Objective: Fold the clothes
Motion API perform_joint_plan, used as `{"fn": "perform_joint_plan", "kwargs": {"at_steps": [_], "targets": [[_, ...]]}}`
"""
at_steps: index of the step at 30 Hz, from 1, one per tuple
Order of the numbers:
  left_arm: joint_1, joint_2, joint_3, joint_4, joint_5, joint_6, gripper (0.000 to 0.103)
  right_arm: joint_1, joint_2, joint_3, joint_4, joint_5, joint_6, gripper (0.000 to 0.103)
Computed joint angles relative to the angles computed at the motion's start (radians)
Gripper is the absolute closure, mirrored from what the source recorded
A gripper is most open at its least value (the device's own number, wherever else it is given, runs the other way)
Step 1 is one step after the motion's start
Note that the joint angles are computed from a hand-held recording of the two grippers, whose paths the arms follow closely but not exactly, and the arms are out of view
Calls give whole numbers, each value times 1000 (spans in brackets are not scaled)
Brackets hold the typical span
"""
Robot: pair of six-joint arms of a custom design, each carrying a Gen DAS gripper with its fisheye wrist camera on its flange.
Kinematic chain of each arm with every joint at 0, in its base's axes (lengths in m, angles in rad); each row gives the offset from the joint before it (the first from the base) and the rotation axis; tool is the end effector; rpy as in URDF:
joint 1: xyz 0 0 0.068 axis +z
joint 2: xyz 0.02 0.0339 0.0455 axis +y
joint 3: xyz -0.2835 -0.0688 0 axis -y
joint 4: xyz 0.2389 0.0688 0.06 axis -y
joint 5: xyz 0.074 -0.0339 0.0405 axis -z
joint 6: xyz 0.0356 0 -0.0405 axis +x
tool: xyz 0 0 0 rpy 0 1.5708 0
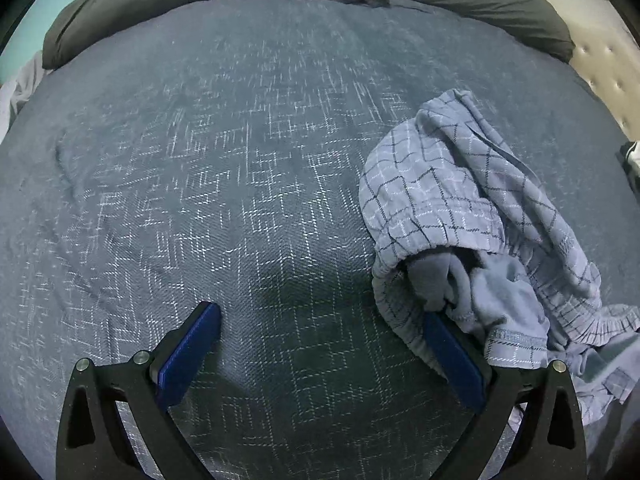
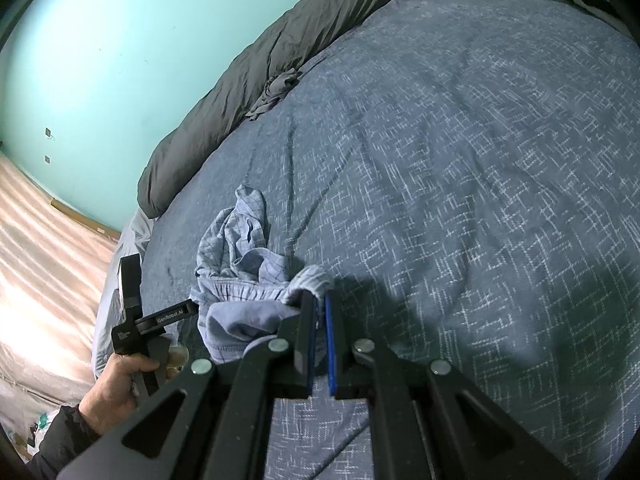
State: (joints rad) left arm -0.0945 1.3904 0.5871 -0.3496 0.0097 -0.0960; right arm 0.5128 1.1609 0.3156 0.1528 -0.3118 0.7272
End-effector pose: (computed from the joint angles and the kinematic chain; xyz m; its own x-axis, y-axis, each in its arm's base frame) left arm 0.2216 -0.0214 0.1620 -0.9151 -0.0095 -0.4031 0.0106 0.9988 -0.0477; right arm 0.1632 0.1044 0.1657 -0.8628 0.2403 -0.4448 -0.1327 0.7413 0.6580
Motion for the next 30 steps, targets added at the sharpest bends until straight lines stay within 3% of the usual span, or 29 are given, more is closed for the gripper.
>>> {"fn": "perform_joint_plan", "kwargs": {"at_steps": [7, 17, 19, 21, 23, 28, 30], "targets": [[53, 19, 25, -9, 28, 47, 0, 7, 5, 2, 3, 3, 3, 99], [-4, -3, -41, 59, -4, 5, 0, 10, 3, 5, 0, 7, 8, 99], [-7, -35, -47, 51, -10, 4, 3, 8, 3, 5, 0, 5, 7, 99], [-20, -79, -63, 57, -23, 22, 14, 4, 2, 4, -1, 2, 4, 99], [-29, -119, -75, 56, -30, 36, 18, 0, 2, 3, -2, -2, 3, 99], [8, -243, -98, 38, 21, 78, 21, -5, 4, 1, 3, -4, 4, 99], [22, -241, -104, 45, 16, 117, 30, 1, 3, 1, 3, 0, 7, 99]]}}
